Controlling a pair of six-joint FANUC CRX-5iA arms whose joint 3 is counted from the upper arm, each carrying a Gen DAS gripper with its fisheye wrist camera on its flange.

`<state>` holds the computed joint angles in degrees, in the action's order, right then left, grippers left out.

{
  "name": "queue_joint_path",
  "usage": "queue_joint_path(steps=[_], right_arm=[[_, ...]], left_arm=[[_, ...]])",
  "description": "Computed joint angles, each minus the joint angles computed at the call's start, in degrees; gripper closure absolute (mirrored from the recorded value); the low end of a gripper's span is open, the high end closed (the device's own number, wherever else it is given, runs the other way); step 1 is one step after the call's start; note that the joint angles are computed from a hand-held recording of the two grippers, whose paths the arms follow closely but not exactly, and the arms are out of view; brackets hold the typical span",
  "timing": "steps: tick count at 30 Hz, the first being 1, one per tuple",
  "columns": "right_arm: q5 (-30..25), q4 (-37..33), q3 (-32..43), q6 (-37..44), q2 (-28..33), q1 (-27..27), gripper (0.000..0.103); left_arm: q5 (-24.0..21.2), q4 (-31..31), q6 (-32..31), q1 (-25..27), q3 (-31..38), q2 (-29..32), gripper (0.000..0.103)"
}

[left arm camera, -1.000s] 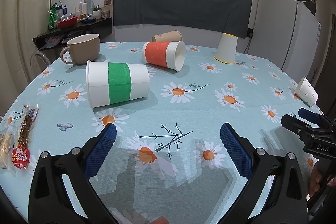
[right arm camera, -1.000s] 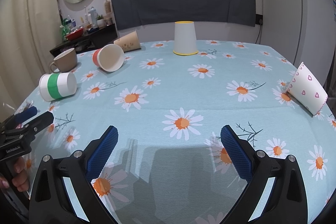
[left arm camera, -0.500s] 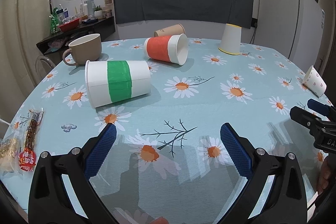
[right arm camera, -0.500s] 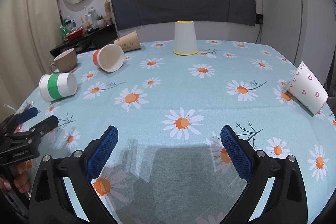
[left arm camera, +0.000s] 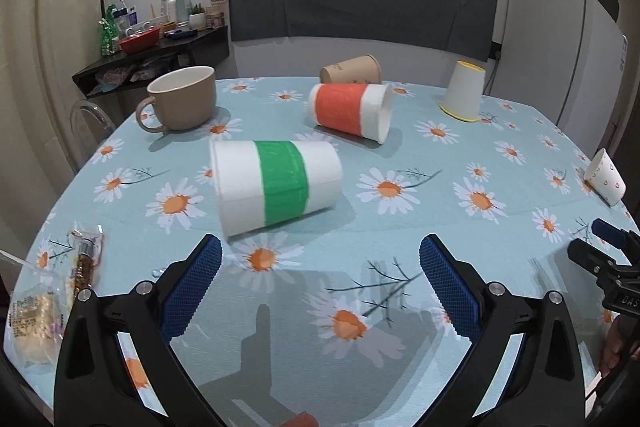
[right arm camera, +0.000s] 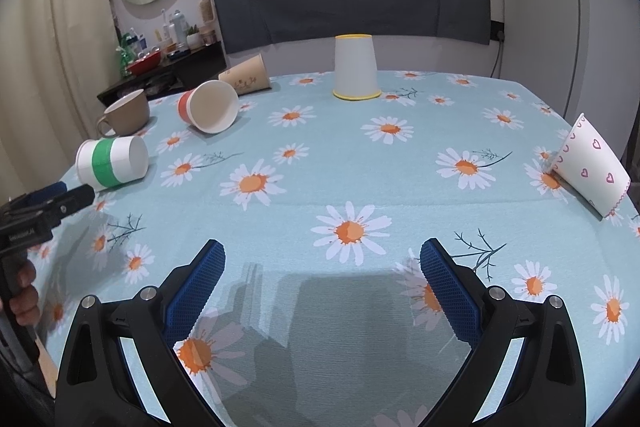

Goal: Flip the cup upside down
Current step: 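Move the left gripper to the green-banded white cup and grasp its rim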

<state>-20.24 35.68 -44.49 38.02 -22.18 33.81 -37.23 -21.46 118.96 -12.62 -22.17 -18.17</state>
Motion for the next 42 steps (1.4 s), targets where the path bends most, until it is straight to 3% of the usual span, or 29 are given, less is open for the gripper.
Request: queue_joint_path(steps=[8, 13, 21, 24, 26, 27, 29, 31, 42], right_arm=[[-0.2, -1.1, 0.4, 1.0, 0.2, 0.0, 0.009], [-0.9, -3.5, 1.3, 3.3, 0.5, 0.2, 0.009], [-1.2, -4.6, 1.8, 4.3, 0.7, 0.2, 0.009], [-1.1, -4.4, 1.7, 4.0, 0.7, 0.2, 0.009], [-1.1, -4.6, 1.7, 4.1, 0.7, 0.2, 0.009], [-1.0, -4.4, 1.6, 3.8, 0.7, 0.2, 0.009], [-0.9, -4.3, 1.5, 3.7, 0.6, 0.2, 0.009], [-1.0, -4.5, 1.6, 3.9, 0.6, 0.2, 0.009], [-0.6, -5.0, 1.5, 4.2, 0.2, 0.0, 0.009]], left_arm=[[-2.9, -1.1, -1.5, 4.4, 1.5, 0.7, 0.006], [1.9, 10.9, -13.8, 10.9, -2.1, 0.4, 0.006], [8.2, 27.8, -28.7, 15.7, -7.1, 1.6, 0.009], [10.2, 31.6, -32.8, 15.8, -8.6, 1.7, 0.032], [11.2, 39.4, -40.5, 16.2, -11.0, 1.5, 0.060], [11.5, 42.8, -43.6, 16.3, -12.0, 1.4, 0.066], [12.1, 43.6, -44.3, 15.9, -12.6, 1.2, 0.086], [12.4, 46.3, -46.8, 15.5, -13.4, 1.0, 0.097], [10.8, 45.7, -48.2, 8.4, -12.0, 1.8, 0.099]])
